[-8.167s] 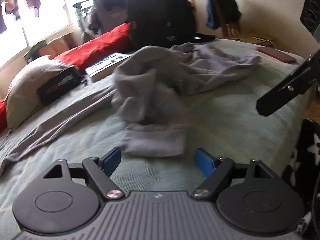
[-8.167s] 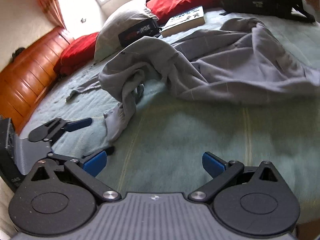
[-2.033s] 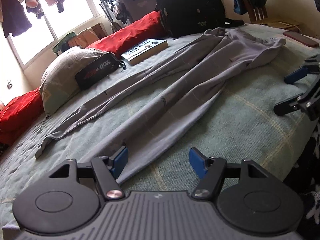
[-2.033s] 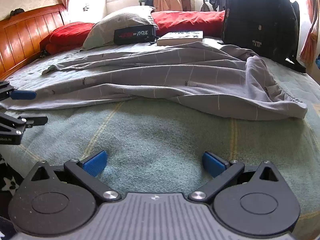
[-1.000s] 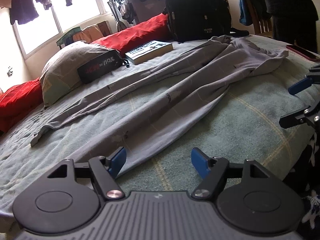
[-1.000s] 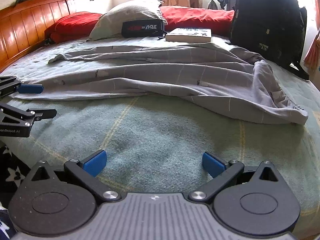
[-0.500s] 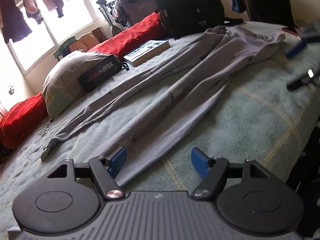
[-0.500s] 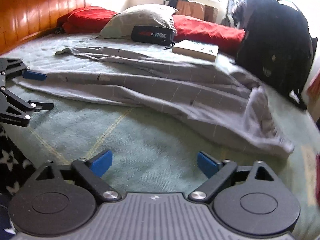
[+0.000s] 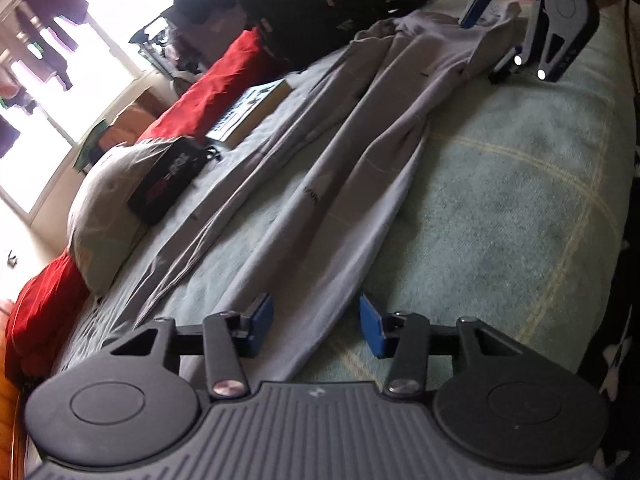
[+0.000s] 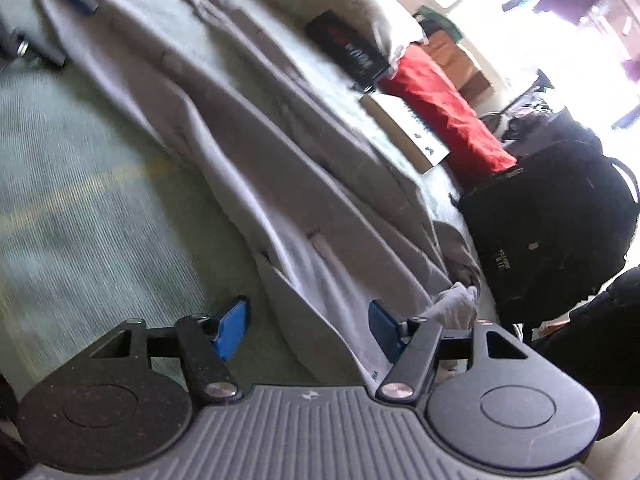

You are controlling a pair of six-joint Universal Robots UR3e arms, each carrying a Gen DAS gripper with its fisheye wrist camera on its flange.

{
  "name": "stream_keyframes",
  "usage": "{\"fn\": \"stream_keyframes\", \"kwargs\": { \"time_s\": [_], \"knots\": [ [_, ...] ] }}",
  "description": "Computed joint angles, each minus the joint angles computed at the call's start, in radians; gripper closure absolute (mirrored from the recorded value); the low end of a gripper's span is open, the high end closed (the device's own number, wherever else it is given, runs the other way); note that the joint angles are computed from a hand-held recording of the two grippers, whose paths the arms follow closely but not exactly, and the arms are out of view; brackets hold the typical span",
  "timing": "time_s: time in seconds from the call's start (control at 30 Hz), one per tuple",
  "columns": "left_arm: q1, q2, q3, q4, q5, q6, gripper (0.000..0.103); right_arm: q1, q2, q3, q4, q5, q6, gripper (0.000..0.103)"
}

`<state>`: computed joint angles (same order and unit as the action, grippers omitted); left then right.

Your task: Fold clothes

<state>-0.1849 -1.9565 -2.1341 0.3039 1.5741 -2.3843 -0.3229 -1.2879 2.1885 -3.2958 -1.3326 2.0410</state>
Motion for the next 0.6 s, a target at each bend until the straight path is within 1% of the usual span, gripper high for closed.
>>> {"fn": "stream_keyframes", "kwargs": {
  "time_s": [0.03,0.07,0.1,0.13,0.17,0.23,0.3,0.43,0.6],
  "knots": [
    [0.001,-0.006,0.022,-0.029,-0.012,-0.002,0.066,-0.013,-0.012,-0.012,0.051,0.02,-0.007,0.047],
    [0.005,-0.006,0.046,-0.073,-0.033,-0.007,0.079,-0.025,-0.022,-0.025,0.099,0.035,-0.012,0.071],
    [0.008,-0.007,0.069,-0.114,-0.053,-0.011,0.086,-0.025,-0.029,-0.031,0.123,0.031,-0.01,0.095],
    [0.008,-0.009,0.08,-0.134,-0.065,-0.014,0.098,-0.025,-0.029,-0.018,0.104,0.021,-0.011,0.094],
    [0.001,-0.019,0.084,-0.119,-0.061,-0.013,0.101,-0.033,-0.032,0.007,0.074,0.032,-0.012,0.094],
    [-0.007,-0.033,0.081,-0.082,-0.056,-0.007,0.103,-0.057,-0.052,0.051,0.043,0.06,0.0,0.094],
    [0.007,-0.015,0.063,-0.075,-0.079,-0.024,0.103,-0.083,-0.075,0.092,0.019,0.091,0.012,0.095],
    [0.035,0.057,0.016,-0.06,-0.106,-0.047,0.103,-0.167,-0.179,0.126,0.105,0.191,0.037,0.095],
    [0.051,0.185,-0.04,-0.112,-0.131,-0.07,0.103,-0.284,-0.322,0.19,0.229,0.309,0.0,0.097]
  ]
}}
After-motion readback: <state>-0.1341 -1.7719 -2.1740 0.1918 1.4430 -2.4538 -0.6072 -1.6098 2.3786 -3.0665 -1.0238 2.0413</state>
